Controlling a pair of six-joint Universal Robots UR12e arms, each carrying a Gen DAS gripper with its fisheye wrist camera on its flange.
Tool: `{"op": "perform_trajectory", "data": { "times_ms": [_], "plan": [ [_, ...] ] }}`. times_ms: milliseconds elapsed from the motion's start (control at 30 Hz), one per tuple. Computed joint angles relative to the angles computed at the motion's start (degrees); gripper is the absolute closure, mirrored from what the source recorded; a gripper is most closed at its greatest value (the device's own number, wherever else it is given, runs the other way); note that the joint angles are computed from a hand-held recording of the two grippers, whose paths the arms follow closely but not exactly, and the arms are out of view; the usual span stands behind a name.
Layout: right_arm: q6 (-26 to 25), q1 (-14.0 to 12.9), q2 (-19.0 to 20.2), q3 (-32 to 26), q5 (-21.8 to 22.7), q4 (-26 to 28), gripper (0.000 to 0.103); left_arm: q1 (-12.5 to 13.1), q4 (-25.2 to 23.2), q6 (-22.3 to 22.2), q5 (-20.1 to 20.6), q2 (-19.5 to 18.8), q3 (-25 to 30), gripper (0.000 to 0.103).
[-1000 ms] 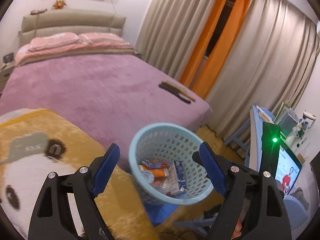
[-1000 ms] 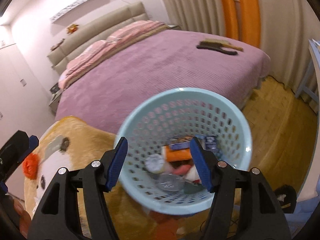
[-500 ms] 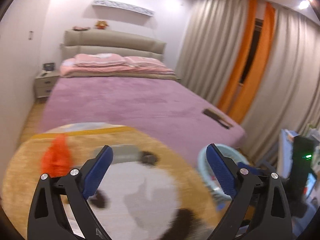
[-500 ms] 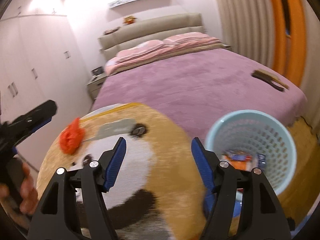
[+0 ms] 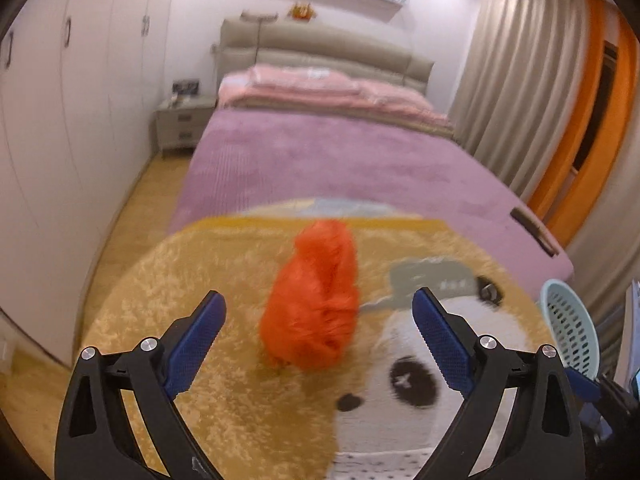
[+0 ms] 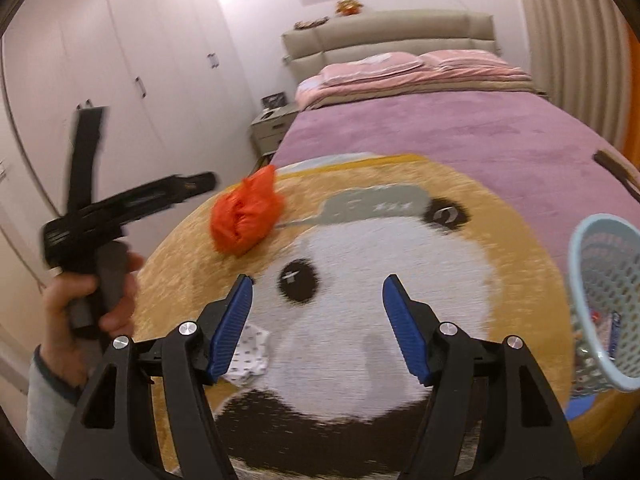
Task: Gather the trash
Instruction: 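Move the left gripper to the orange plastic bag while the right moves to the dotted cloth, then grasp the orange plastic bag with the left gripper while the right grasps the white dotted cloth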
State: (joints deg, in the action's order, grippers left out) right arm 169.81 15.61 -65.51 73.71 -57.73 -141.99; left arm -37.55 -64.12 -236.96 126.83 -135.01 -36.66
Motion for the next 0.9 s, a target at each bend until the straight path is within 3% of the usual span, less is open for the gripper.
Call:
{"op": "perform_trajectory", "data": {
  "times_ms": [67, 200, 300, 400, 567, 900],
  "plan": [
    [-1.4, 0.7, 0.1, 0.0, -0.3, 0.7, 0.039, 1.1, 2.1, 0.2, -5.0, 0.9, -2.5, 0.011],
    [-3.2, 1.6, 0.3, 0.0, -1.2, 2.1, 0.039, 1.7, -1.1, -2.2, -5.4, 0.0, -2.0, 0.017],
    [-4.9, 2.1, 0.3, 0.2, -1.4, 3.5, 0.039, 2.3, -0.3, -3.5, -7.3, 0.5, -3.8, 0.027],
    [-6.7, 2.7, 0.3, 0.4, -2.6, 3.7, 0.039, 2.7, 5.0, -2.5, -9.6, 1.6, -6.9, 0.044],
    [-10.1, 3.6, 0.9, -0.4, -3.6, 7.0, 0.039, 2.2, 6.7, -1.7, -8.9, 2.1, -7.8, 0.063],
    [-18.4, 5.9, 4.0, -4.9, -8.8, 11.5, 0.039, -0.6, 8.9, -7.1, -1.2, 6.9, -15.2, 0.064]
  ]
}}
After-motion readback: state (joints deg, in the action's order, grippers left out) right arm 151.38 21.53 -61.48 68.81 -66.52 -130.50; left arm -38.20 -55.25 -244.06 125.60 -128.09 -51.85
